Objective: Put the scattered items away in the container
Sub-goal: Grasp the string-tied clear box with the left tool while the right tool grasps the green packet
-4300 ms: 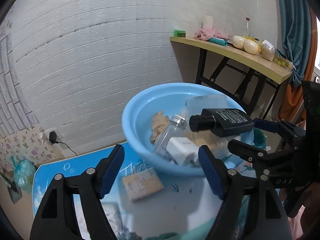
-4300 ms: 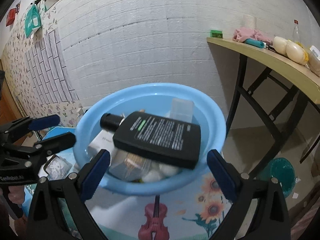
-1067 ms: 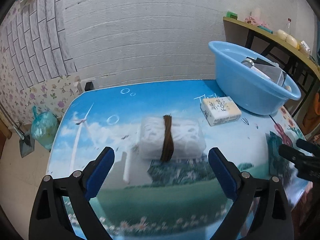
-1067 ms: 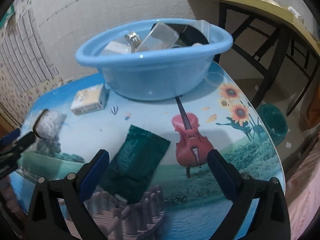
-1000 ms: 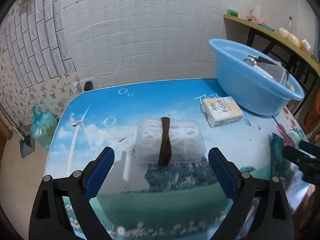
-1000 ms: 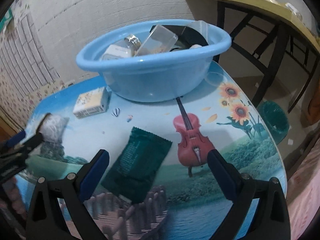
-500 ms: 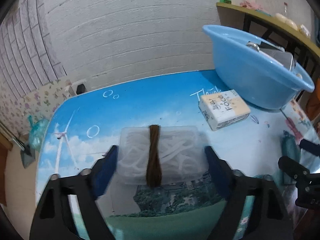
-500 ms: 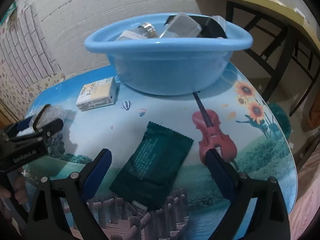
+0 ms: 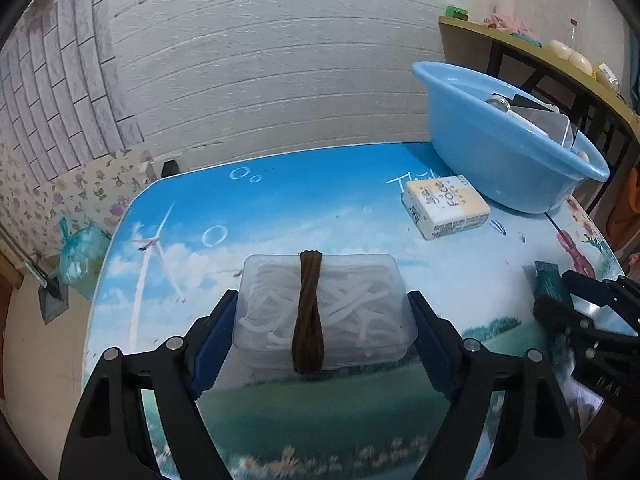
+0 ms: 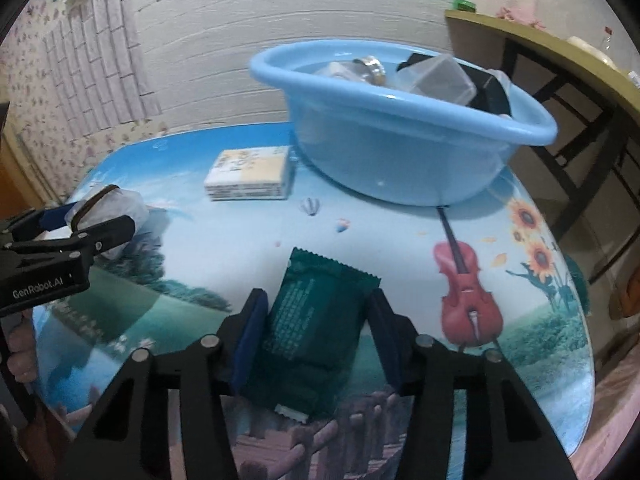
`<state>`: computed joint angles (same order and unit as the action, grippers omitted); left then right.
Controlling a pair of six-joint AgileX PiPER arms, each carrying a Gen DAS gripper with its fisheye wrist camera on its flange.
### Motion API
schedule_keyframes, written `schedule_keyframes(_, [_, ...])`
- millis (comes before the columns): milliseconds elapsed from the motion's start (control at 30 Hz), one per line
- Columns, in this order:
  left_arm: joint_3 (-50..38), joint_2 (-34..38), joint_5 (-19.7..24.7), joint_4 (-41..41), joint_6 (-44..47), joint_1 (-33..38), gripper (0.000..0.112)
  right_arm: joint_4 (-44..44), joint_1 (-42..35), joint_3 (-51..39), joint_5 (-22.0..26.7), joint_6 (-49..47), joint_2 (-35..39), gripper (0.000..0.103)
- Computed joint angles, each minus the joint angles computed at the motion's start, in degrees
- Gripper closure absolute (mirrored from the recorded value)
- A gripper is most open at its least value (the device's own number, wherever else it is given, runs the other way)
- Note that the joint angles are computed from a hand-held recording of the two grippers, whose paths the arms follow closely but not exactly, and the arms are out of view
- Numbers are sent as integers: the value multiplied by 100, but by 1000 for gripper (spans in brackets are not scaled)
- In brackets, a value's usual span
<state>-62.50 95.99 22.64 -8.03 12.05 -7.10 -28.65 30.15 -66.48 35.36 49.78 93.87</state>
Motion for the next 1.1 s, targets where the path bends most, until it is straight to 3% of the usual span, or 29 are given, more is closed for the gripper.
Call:
schedule_keyframes(533, [1011, -1063, 86, -131, 71, 144, 31, -122, 291, 487, -29, 126, -645, 57])
schedule_keyframes(733, [1395, -1378, 136, -200, 101, 177, 31, 123, 411, 681, -35, -442, -753, 57])
schedule_keyframes(867, [1577, -1535, 154, 67, -161, 87, 31, 898, 375, 758, -153, -1400, -829, 56])
schedule_keyframes(1100, [1712, -1583, 59, 495, -650, -33, 31, 528, 461, 920, 93, -1112, -998, 53])
